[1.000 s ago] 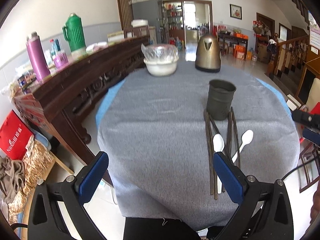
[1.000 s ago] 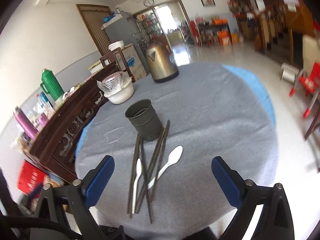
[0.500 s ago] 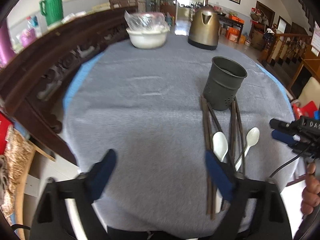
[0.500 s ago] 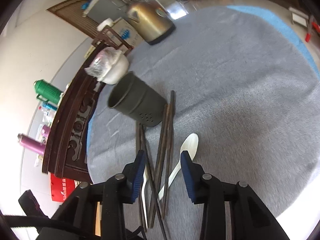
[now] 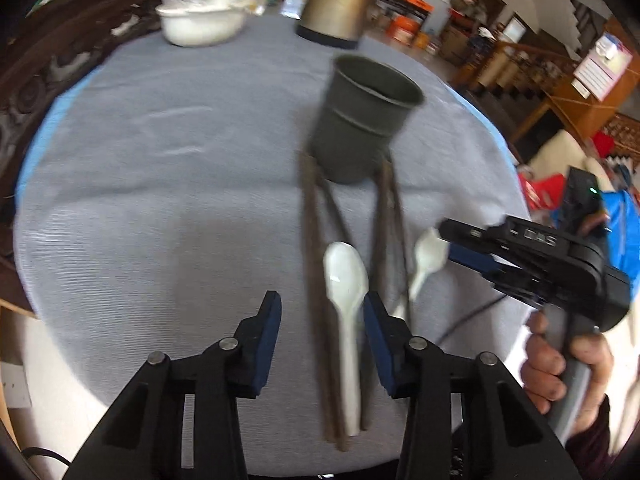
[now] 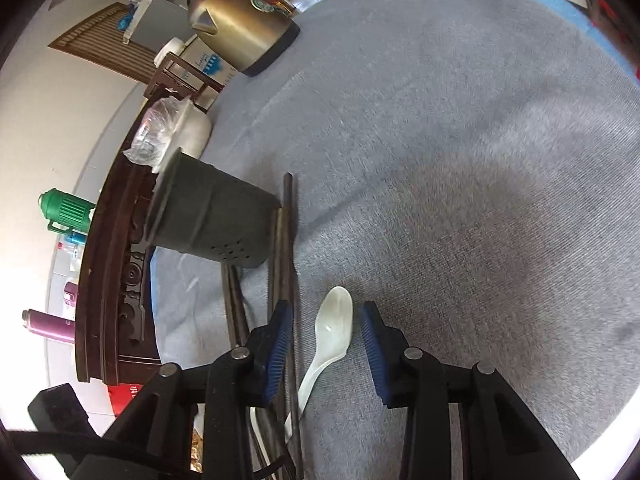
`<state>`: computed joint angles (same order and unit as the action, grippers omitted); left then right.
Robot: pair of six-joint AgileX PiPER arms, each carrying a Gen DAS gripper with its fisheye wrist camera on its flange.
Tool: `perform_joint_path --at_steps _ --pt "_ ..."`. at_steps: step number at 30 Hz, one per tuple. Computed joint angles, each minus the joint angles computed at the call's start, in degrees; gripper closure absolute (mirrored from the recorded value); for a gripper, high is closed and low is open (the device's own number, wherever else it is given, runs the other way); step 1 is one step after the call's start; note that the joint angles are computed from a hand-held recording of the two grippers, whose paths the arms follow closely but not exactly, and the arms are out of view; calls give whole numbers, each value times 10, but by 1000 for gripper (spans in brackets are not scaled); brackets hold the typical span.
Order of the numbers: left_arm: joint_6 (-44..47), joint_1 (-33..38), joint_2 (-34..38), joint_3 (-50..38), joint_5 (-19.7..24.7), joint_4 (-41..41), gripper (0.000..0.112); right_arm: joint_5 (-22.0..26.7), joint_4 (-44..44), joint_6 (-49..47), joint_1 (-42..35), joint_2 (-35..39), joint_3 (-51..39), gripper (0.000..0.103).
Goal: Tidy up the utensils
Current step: 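Grasp a white spoon with the left tool while the right tool grasps the other spoon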
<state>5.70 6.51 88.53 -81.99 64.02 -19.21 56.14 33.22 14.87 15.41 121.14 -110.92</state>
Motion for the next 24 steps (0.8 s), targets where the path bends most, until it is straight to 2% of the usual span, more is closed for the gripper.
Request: perform_joint_path --at_steps 2,7,9,10,11,13,19,23,24 --pt "2 -13 10 -6 -1 -1 68 -3 2 -6 1 4 1 67" --pt "5 -30 42 -35 1 -13 68 -23 7 -33 2 1 18 84" --pt "3 -34 56 -45 -1 -13 81 -30 8 -39 1 1 25 93" --pt "8 -33 62 -49 1 -17 95 -34 12 -45 -1 -1 31 95" --pt "11 -32 72 -56 6 -20 101 -39 17 -53 -2 -4 38 95" --pt "14 -30 80 -57 6 -22 105 -49 21 -65 -3 -10 49 96" --pt "46 -13 84 -55 -4 -48 108 -88 9 -90 0 -38 81 96" --pt "52 3 90 -70 15 -66 109 -79 21 -96 -9 -39 82 96" --pt "55 4 85 -65 17 -68 109 -76 34 -100 -15 -38 85 92"
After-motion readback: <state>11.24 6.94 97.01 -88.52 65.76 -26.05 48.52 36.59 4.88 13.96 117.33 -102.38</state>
